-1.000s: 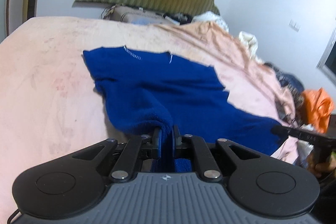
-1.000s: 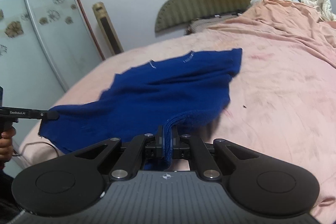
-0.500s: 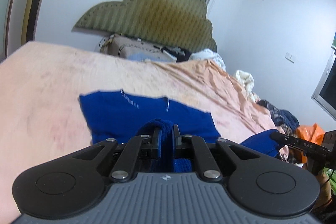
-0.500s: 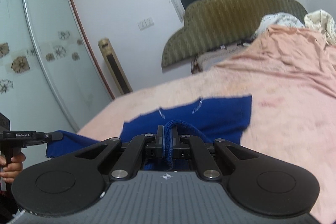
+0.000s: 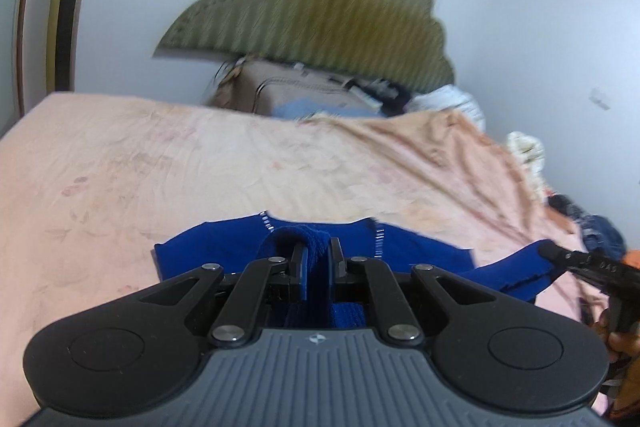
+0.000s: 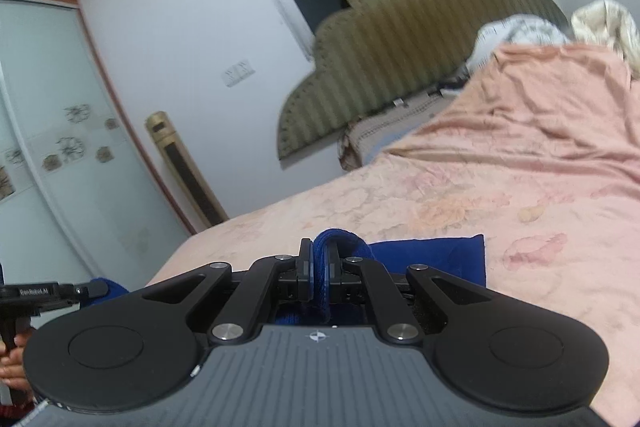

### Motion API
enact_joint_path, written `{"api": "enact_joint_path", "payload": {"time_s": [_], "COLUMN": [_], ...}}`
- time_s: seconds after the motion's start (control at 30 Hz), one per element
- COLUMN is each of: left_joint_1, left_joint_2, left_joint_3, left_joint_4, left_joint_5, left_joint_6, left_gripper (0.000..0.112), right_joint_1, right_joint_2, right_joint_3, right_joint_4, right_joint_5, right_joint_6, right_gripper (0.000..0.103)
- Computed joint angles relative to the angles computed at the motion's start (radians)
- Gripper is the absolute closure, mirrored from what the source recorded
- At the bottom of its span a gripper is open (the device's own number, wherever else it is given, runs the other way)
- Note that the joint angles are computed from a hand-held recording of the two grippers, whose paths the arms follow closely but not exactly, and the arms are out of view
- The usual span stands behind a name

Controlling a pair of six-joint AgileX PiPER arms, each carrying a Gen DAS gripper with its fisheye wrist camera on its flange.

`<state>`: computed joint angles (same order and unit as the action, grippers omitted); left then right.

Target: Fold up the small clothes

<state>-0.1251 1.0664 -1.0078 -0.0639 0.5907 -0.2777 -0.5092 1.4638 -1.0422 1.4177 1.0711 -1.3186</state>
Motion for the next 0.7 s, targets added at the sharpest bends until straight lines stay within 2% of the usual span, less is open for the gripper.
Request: {"api": "enact_joint_path", "payload": {"time_s": [0.2,0.33,0.47,0.5,0.53,0.57,0.63,0.7], "left_joint_1": [0.055,0.079,0.128,0.137,0.144,0.149,0.150,0.152], "left_joint_2": [0.268,0.437,0.529,0.536,0.534,0.529,0.498,0.447], "left_joint_3": [-0.077,-0.151,-0.195,-0.198,-0.195,-0.190,-0.159,-0.110], "left_joint_4": [-0.013,0.015,-0.062,-0.071,-0.067,-0.053,0.042,0.134], "left_joint_5": [-0.072,-0.080,-0.061,-0.061,-0.059,-0.064,-0.094,-0.130], "left_joint_6": [0.044,0.012,0.061,0.065,0.052,0.033,-0.064,-0.155], "left_gripper": [0.103,0.101,0.098,0.092,0.084,0.078,0.045,0.035], "right_joint_1": [0.192,0.277,0.352,0.362,0.374,0.378,0.373,0.370], "right_joint_2": [0.224,0.387,0.531,0.551,0.574,0.591,0.614,0.603], "right_joint_3": [-0.196,-0.352,-0.514,-0.540,-0.569,-0.594,-0.623,-0.613], "right_joint_4": [-0.063,-0.153,-0.320,-0.351,-0.385,-0.409,-0.401,-0.387], "right_joint_5": [-0.220,-0.312,-0.372,-0.376,-0.383,-0.387,-0.380,-0.414], "right_joint_6": [0.103,0.237,0.407,0.438,0.478,0.514,0.543,0.552], "right_gripper": [0.096,0.096,0.096,0.094,0.087,0.085,0.072,0.056]}}
